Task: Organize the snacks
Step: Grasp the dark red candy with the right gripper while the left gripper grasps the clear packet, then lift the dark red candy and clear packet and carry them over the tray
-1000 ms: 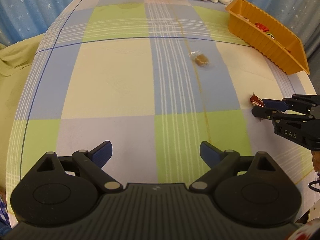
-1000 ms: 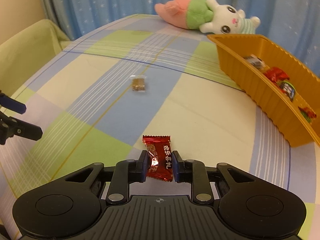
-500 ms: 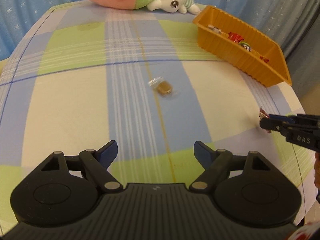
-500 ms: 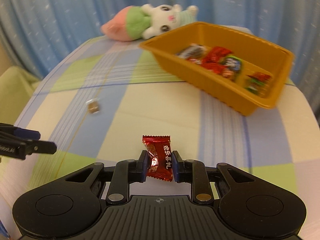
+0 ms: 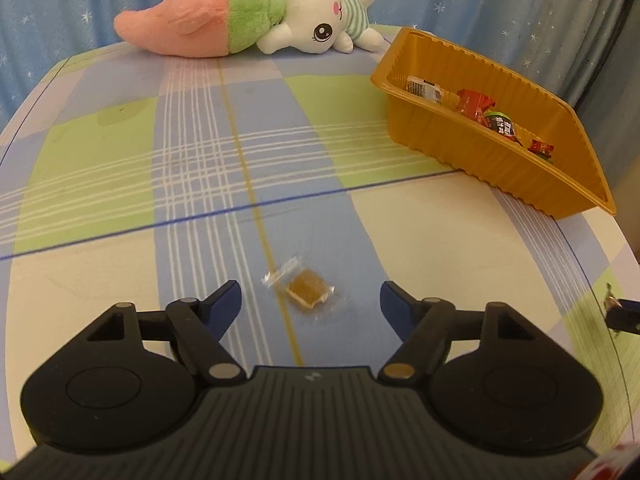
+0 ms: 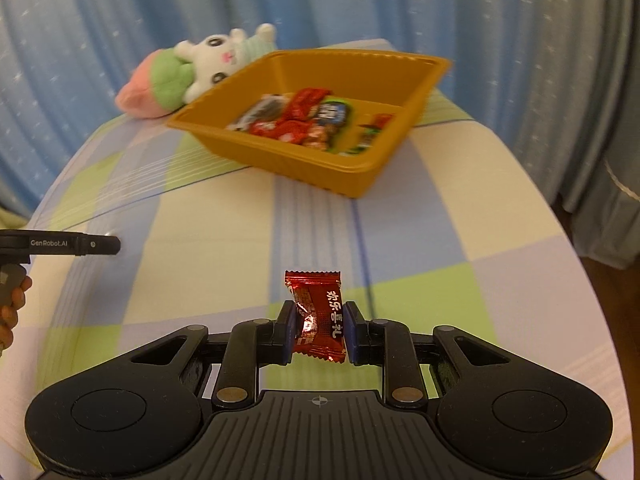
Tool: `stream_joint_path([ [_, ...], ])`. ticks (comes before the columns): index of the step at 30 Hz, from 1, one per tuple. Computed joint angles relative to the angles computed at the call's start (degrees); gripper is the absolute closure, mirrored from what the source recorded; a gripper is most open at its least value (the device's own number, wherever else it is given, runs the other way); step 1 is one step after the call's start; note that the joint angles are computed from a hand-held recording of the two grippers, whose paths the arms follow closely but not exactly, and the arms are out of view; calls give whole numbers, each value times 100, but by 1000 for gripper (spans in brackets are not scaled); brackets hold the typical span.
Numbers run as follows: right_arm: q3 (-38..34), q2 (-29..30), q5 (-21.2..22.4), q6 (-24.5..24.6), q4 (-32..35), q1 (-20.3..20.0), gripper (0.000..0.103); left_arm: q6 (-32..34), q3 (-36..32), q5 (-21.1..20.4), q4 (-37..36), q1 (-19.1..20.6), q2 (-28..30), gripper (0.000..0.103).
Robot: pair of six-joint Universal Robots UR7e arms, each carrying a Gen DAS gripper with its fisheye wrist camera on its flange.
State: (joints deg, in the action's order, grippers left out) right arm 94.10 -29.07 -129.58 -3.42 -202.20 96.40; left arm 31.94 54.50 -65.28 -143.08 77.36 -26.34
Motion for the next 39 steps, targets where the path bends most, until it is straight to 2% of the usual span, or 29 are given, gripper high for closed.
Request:
stream_joint_path([
  [5,122,-78,-97,173,-61,-11,78,249,-116,57,-30,-16,146,46],
  [10,95,-73,-61,154,-52,-10,78,681,59,102,-342,-26,131,64],
  [15,11,-37,49,80,26,-15,78,743,76,5,-244,-13,88,77],
  [28,-98,23,235,-39,69,-11,78,791,584,-23,-357,-31,-195,77],
  [39,-63,40,355,-82,40,69,78,709,1318,-138,-334,-80,-636,78],
])
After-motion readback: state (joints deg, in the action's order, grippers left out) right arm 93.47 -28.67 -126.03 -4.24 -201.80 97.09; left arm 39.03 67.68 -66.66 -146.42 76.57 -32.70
